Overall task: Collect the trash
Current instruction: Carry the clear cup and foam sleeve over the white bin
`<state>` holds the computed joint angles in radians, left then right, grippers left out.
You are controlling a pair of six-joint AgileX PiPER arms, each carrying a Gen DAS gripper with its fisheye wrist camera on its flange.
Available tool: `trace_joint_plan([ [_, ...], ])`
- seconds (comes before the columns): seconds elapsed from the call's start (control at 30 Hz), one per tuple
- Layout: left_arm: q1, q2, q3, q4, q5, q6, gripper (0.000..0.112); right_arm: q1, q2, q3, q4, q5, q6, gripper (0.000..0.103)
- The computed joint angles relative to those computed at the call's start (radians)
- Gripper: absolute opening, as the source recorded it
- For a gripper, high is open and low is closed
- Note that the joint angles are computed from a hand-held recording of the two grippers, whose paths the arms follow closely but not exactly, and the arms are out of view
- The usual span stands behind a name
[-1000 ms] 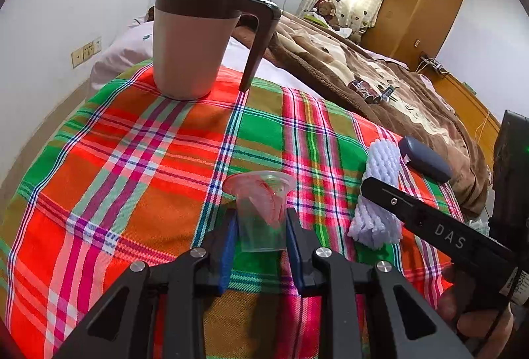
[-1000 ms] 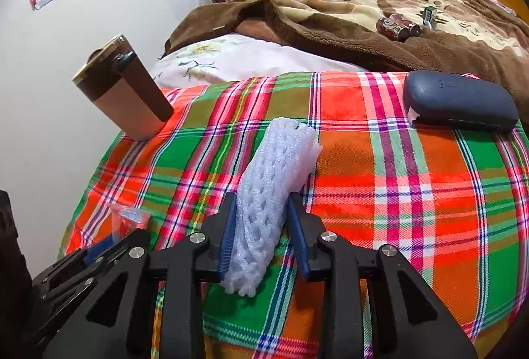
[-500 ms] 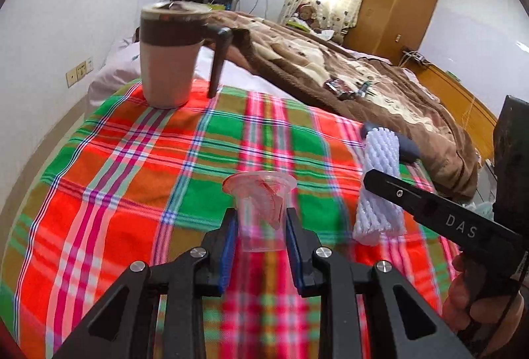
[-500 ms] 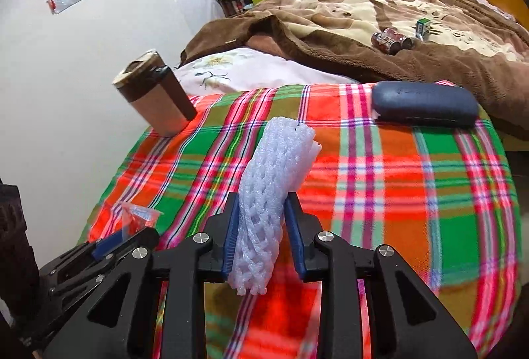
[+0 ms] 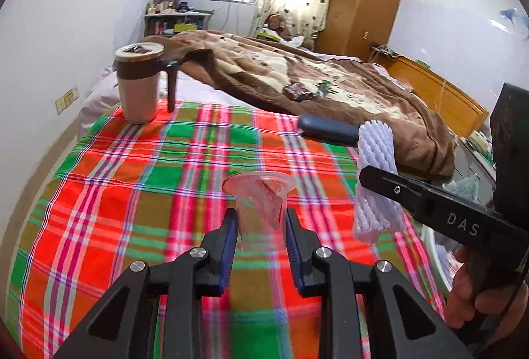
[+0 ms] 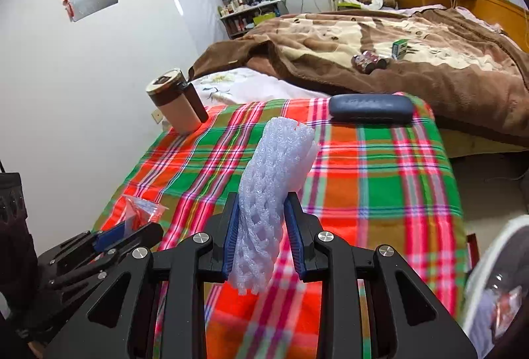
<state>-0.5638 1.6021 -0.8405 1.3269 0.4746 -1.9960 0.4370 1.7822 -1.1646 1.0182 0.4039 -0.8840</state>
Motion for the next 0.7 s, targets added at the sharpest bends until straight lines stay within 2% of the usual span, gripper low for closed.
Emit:
trace_joint_plan([
  [0.33, -0.231, 0.012, -0.093, -0.081, 0.154, 0.048, 0.028, -0.144, -0.175, 0.218, 0.211, 0.040, -0.284, 0.029],
  [0.47, -0.289, 0.052, -0.154, -0.091, 0.175, 0.061, 0.028, -0.208, -0.231, 0.278, 0.214, 0.033, -0.317, 0.029],
  [0.57, -0.330, 0.096, -0.214, -0.101, 0.183, 0.080, 0.028, -0.280, -0.263, 0.310, 0.233, 0.065, -0.359, 0.029],
  [0.7, -0.371, 0.166, -0.313, -0.127, 0.179, 0.127, 0.028, -0.346, -0.314, 0.355, 0.228, 0.051, -0.403, 0.029],
])
